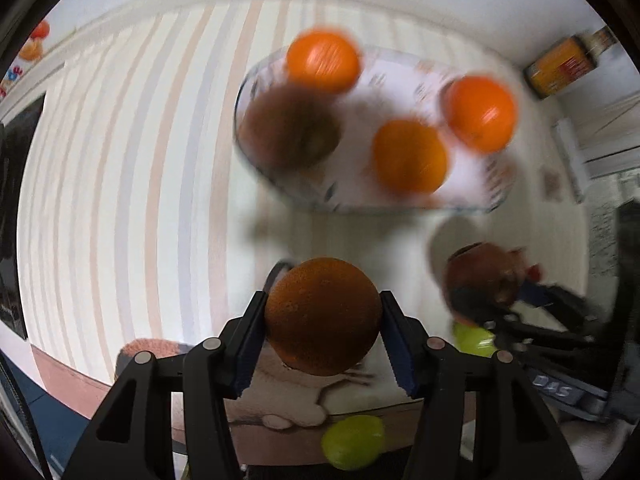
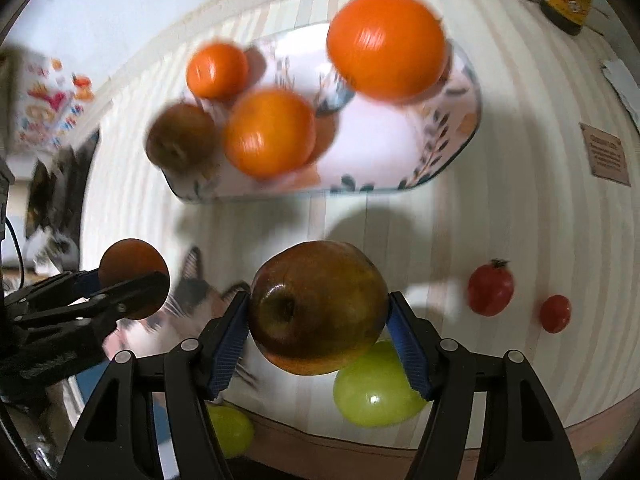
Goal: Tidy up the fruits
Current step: 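Place the dark orange on the plate with the left tool while the right tool places the red apple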
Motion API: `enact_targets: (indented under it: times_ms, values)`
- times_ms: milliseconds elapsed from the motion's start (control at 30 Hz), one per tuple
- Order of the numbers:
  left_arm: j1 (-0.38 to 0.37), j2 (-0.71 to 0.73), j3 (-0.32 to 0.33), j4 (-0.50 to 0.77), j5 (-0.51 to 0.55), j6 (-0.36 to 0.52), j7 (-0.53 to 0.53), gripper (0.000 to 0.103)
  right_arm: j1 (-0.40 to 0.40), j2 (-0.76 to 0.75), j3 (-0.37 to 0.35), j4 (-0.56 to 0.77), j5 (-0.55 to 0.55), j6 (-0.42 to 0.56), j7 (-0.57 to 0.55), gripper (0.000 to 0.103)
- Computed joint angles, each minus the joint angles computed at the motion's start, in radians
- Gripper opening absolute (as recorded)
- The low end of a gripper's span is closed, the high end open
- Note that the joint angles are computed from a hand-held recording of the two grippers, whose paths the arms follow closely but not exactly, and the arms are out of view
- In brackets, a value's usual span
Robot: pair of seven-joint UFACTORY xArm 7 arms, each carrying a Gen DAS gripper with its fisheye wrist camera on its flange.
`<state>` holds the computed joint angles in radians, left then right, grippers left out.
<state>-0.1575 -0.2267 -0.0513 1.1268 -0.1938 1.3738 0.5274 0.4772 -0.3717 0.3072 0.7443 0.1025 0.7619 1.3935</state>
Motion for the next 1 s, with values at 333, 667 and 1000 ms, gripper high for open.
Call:
enact_targets:
  times_ms: [333, 667, 1000]
  values:
    - [-0.065, 0.262, -0.067, 0.401, -0.034, 0.033, -0.075, 0.052, -0.09, -0.185, -0.038, -0.106, -0.015, -0.004, 0.051, 0.07]
    - [-0.164, 0.484, -0.102, 0.553, 0.128, 0.051, -0.177, 0.053, -0.119, -0.185, -0.035, -0.21, 0.041, -0.19, 0.123, 0.071]
    - [-0.18, 0.48, -0.096, 0.522, 0.165, 0.002, -0.186, 0.093, -0.115, -0.164, -0.063, -0.161, 0.048, -0.115, 0.103, 0.093]
